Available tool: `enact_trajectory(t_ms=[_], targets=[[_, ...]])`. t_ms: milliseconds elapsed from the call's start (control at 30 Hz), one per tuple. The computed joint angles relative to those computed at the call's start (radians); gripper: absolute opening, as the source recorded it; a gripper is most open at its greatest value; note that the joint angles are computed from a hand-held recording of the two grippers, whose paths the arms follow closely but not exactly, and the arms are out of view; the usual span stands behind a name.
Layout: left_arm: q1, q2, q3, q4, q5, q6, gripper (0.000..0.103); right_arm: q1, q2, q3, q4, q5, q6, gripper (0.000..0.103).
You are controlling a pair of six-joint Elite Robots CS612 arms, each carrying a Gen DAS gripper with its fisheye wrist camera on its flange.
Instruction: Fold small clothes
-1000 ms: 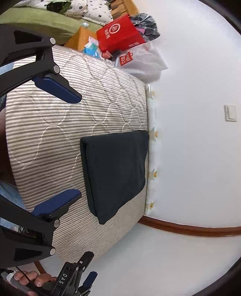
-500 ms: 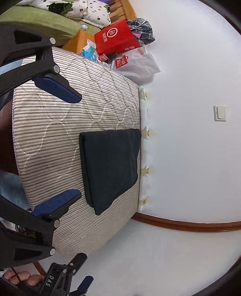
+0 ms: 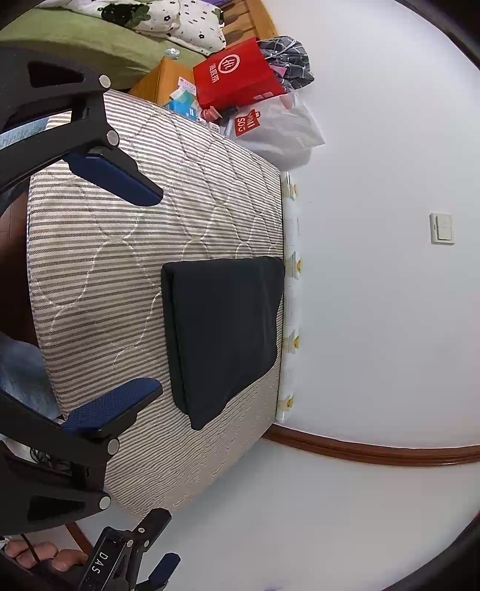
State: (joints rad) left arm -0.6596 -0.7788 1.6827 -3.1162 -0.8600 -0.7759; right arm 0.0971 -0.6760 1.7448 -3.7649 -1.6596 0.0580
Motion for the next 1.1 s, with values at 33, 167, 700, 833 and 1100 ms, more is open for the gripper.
enact_trajectory(t_ms=[33, 167, 700, 833, 1100], targets=[[0.000, 0.000, 0.001, 0.001, -0.001, 0.000, 0.094, 0.000, 0.001, -0.001, 0.000, -0.003, 0.001, 0.103], [0.000, -0.001, 0.002, 0.000, 0.002, -0.005, 0.094, -0.001, 0.002, -0.001, 0.002, -0.001, -0.002, 0.103], [-0.001, -0.003, 0.007, 0.007, 0.006, -0.011, 0.094, -0.002, 0.002, 0.002, -0.005, -0.006, -0.009, 0.103], [0.000, -0.002, 0.006, 0.006, 0.006, -0.010, 0.094, -0.001, 0.002, 0.002, -0.005, -0.009, -0.009, 0.103], [-0.001, -0.001, 0.005, 0.005, 0.009, -0.009, 0.094, -0.004, -0.001, 0.006, -0.008, -0.001, -0.004, 0.103]])
